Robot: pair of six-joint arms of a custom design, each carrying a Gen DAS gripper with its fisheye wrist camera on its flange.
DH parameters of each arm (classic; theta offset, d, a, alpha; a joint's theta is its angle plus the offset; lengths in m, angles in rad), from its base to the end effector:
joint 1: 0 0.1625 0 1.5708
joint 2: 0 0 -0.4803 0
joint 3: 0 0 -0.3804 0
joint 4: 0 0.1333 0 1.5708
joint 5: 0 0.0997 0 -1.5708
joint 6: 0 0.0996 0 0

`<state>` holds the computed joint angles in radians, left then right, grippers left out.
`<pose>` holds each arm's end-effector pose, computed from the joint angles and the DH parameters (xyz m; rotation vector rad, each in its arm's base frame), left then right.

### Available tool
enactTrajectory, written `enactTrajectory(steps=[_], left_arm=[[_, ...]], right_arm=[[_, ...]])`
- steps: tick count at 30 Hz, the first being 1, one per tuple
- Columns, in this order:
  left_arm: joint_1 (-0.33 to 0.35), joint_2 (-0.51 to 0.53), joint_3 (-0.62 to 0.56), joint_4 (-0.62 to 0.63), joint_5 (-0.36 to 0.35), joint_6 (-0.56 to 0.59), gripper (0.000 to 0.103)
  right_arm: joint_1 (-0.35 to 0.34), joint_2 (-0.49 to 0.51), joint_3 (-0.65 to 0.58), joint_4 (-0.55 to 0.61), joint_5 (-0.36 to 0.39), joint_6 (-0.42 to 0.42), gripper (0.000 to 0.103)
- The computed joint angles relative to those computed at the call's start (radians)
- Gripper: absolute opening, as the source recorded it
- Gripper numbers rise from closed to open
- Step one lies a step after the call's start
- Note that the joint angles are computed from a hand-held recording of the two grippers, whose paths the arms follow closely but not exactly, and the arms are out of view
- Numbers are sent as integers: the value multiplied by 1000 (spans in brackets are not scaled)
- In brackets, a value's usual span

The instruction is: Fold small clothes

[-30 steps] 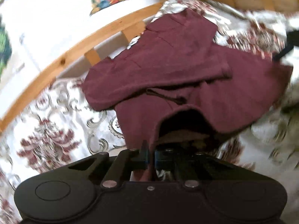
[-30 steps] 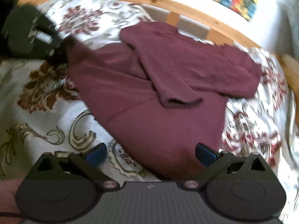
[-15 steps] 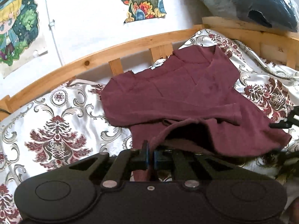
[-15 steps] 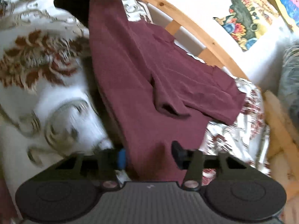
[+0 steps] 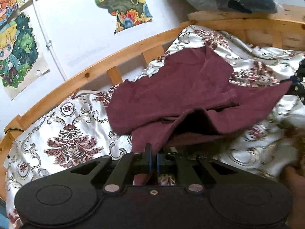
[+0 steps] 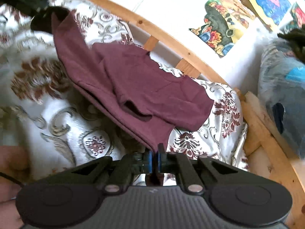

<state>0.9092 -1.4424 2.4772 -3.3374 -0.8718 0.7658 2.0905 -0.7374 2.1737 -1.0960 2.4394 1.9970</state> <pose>-0.0783 -0.4218 0.3217 1.2558 1.9380 -0.8317 0.2652 -0.3482 -0.0070 0.9342 -1.6492 0.9545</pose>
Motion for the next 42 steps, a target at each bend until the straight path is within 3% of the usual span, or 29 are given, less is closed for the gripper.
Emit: enactTrajectory(steps=[4, 6, 10, 13, 15, 18, 23, 26, 29, 31, 36, 42], left_arm=[[-72, -149, 31, 218, 23, -103, 4], [-103, -217, 34, 337, 22, -159, 4], [-161, -344, 5, 595, 9, -300, 4], [-182, -377, -21, 668, -5, -326, 4], [-181, -358, -38, 647, -8, -295, 4], [-159, -282, -68, 544, -8, -220, 5], [-78, -103, -169, 379, -46, -121, 5], [-50, 21, -213, 223, -24, -25, 6], [-10, 125, -287, 167, -9, -2, 6], [23, 185, -354, 186, -5, -20, 6], [86, 334, -485, 154, 20, 88, 7], [142, 439, -617, 240, 43, 42, 7]], right_arm=[[42, -105, -26, 341, 4, 298, 7], [72, -140, -28, 448, 12, 399, 7], [135, -191, -48, 643, 37, 542, 7], [178, -207, -67, 719, 71, 587, 7], [189, -212, -77, 713, 87, 562, 7], [167, -228, -92, 662, 74, 459, 7], [63, -254, -133, 573, -23, 298, 7], [4, -228, -194, 526, -52, 213, 7], [-45, -186, -269, 511, -80, 155, 7], [-78, -163, -318, 526, -103, 147, 7], [-143, -101, -452, 610, -141, 161, 7], [-197, -23, -574, 685, -154, 160, 7]])
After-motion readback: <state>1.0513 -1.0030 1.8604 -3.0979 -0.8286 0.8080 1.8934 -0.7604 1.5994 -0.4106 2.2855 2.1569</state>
